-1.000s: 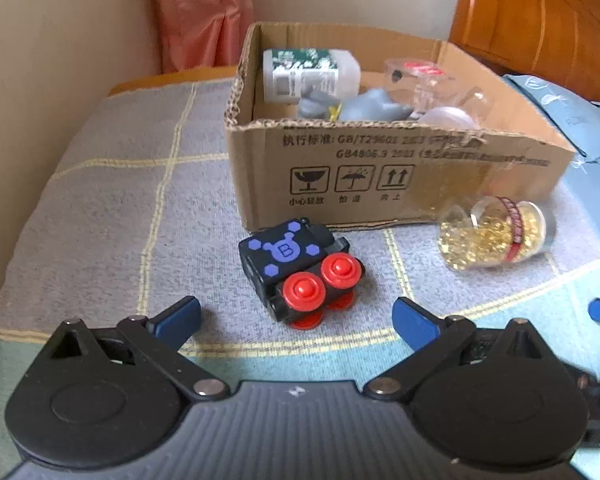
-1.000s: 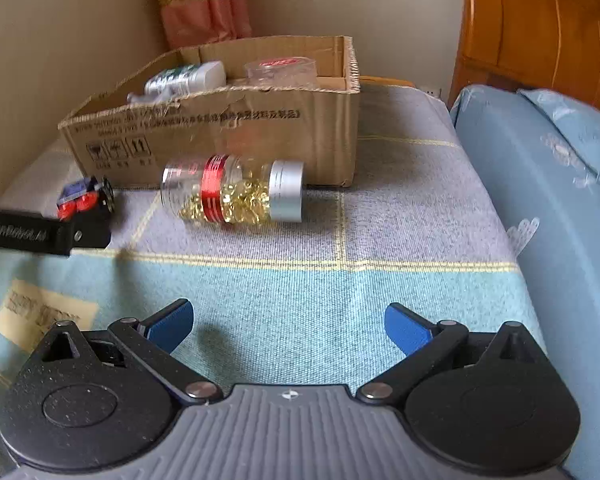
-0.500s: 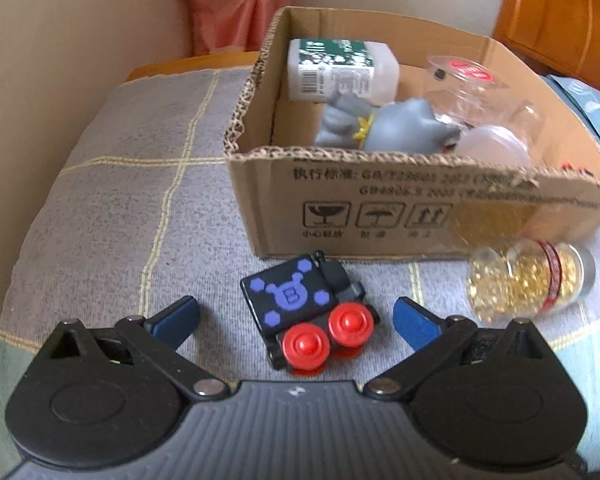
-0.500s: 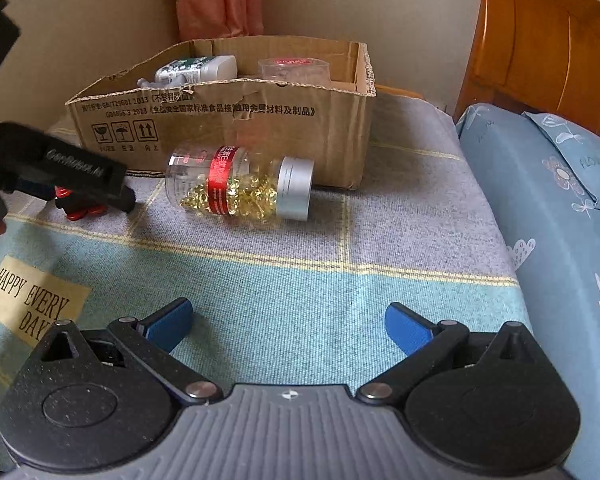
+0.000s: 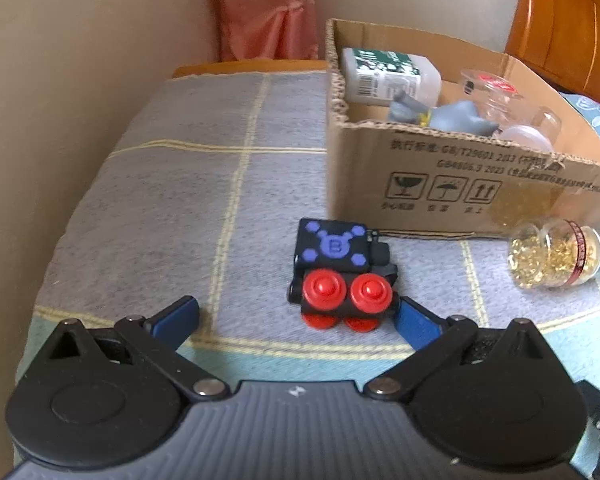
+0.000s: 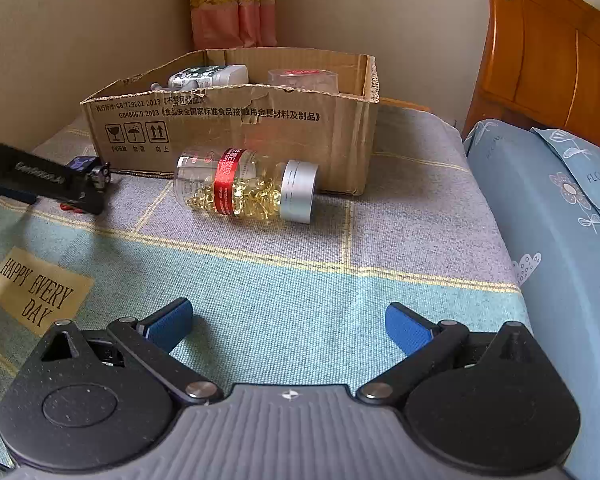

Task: Organize rigid objects
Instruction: 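Grasp the red-wheeled black toy block with the left tool while the right tool grasps the capsule bottle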

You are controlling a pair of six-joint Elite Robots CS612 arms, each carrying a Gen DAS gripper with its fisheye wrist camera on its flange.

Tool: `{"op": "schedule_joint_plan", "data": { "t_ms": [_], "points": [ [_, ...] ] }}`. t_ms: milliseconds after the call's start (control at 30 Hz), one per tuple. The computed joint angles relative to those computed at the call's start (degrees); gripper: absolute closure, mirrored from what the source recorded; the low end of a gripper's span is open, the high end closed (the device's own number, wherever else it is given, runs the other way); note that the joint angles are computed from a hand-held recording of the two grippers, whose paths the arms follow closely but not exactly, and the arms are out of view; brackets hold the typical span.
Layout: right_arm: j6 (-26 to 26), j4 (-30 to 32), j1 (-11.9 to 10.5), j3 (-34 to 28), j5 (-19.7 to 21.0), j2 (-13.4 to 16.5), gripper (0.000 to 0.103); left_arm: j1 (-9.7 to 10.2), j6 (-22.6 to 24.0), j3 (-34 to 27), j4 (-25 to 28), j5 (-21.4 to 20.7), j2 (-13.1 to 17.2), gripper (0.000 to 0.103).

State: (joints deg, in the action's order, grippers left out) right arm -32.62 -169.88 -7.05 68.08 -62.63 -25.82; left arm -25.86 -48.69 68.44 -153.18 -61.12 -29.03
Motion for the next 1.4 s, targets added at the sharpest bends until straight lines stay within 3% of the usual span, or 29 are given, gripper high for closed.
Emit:
{"op": "schedule_joint_plan", "data": {
  "t_ms": [200, 467, 800, 933, 1167, 1400],
  "points": [
    [0.3, -0.6, 0.0, -0.1, 0.2, 0.2, 0.0, -0.1, 2.1, -1.2, -1.8, 0.8, 0.8, 0.004],
    [-1.6, 2.9, 0.6, -2.5, 0.4, 0.9, 0.0, -0.23, 8.6, -2.0, -7.1, 0.7, 1.9, 0.042],
    [0.4, 5.2, 2.2, -7.9, 0.1, 3.4, 0.0, 0.18, 12.3, -0.8, -10.6, -0.8, 1.8, 0.045],
    [3.0, 5.9, 2.1, -9.9, 3.5, 4.4, 0.0, 0.35, 13.6, -0.4, -11.5, -1.5, 1.7, 0.045],
    [3.3, 5.1, 3.4, -11.4, 1.6, 5.1, 0.0, 0.7, 15.0, -0.5, -11.8, -2.8, 1.6, 0.046],
    [10.0, 6.4, 3.8, -11.1, -0.2, 4.1, 0.0, 0.9, 16.1, -0.5, -12.3, -3.6, 1.7, 0.046]
  ]
}}
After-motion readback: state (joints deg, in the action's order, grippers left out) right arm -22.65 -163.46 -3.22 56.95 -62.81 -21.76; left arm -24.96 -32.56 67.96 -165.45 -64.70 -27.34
